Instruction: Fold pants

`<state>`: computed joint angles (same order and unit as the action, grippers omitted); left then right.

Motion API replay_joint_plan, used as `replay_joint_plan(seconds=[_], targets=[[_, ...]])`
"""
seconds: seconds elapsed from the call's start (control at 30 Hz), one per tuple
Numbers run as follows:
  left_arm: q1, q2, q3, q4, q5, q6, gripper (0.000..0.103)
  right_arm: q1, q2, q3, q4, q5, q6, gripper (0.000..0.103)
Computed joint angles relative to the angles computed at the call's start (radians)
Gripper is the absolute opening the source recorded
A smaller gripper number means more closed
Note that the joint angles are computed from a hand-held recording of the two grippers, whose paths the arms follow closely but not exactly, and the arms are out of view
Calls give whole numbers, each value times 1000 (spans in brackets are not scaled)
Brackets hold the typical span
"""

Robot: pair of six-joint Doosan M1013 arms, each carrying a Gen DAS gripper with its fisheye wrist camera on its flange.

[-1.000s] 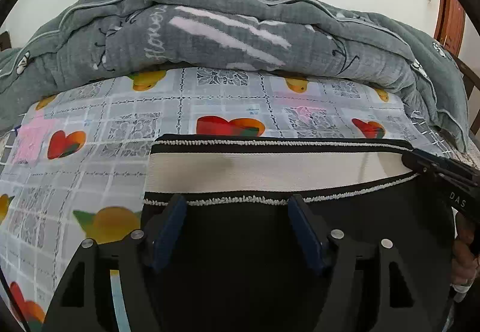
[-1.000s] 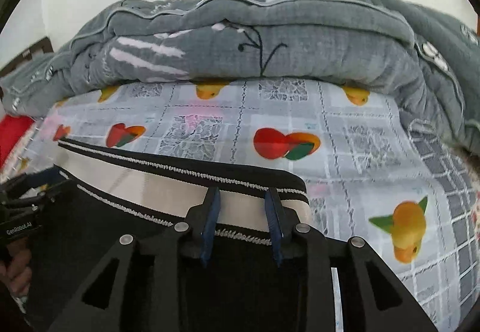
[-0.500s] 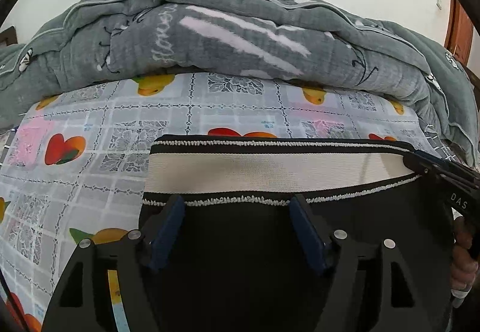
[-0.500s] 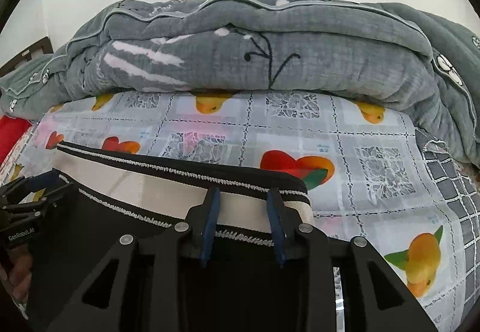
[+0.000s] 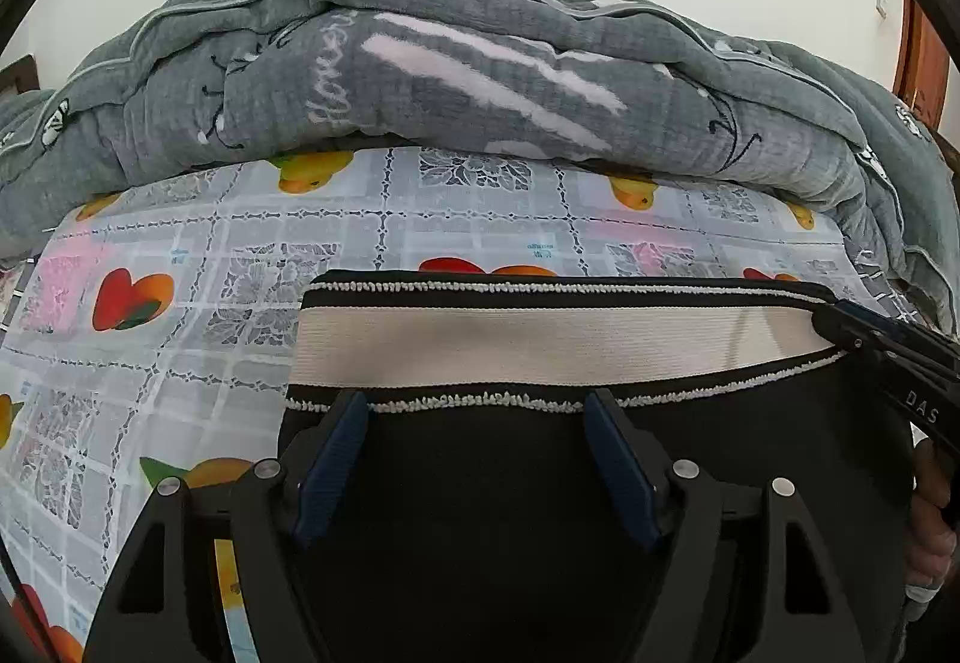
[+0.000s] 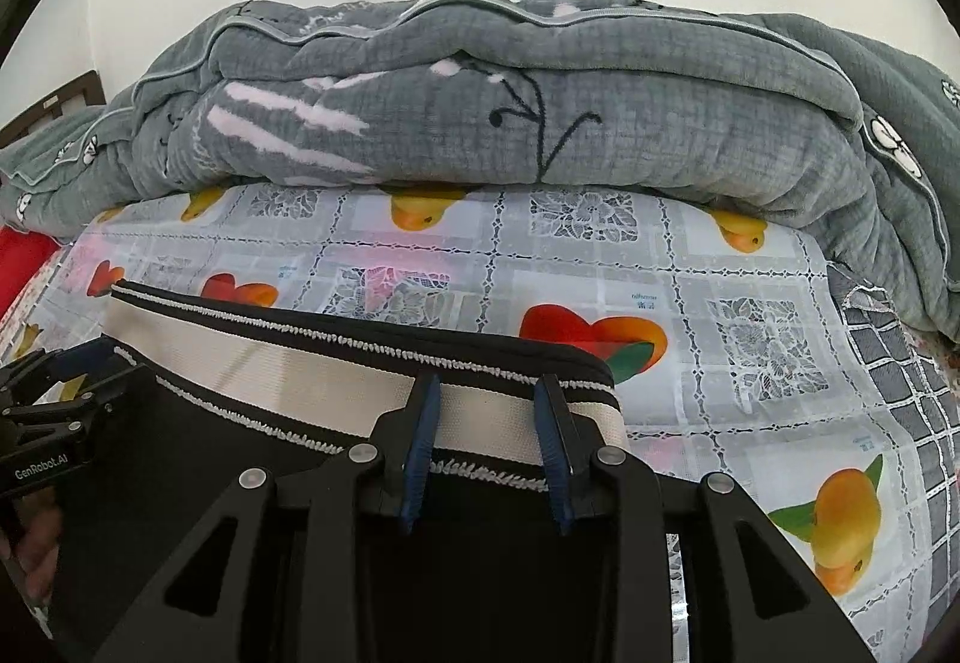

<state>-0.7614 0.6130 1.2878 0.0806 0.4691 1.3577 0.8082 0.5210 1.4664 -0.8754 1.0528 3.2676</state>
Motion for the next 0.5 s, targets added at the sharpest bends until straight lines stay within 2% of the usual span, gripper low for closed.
replay_joint_plan(seconds=[0.17,0.5], targets=[[-5,3,-5,37,4,-28,74,1,2,-2,-8,7,9,32],[-4,5,-10,36,8,-27,74,-1,-2,6,-15,-7,29,32]])
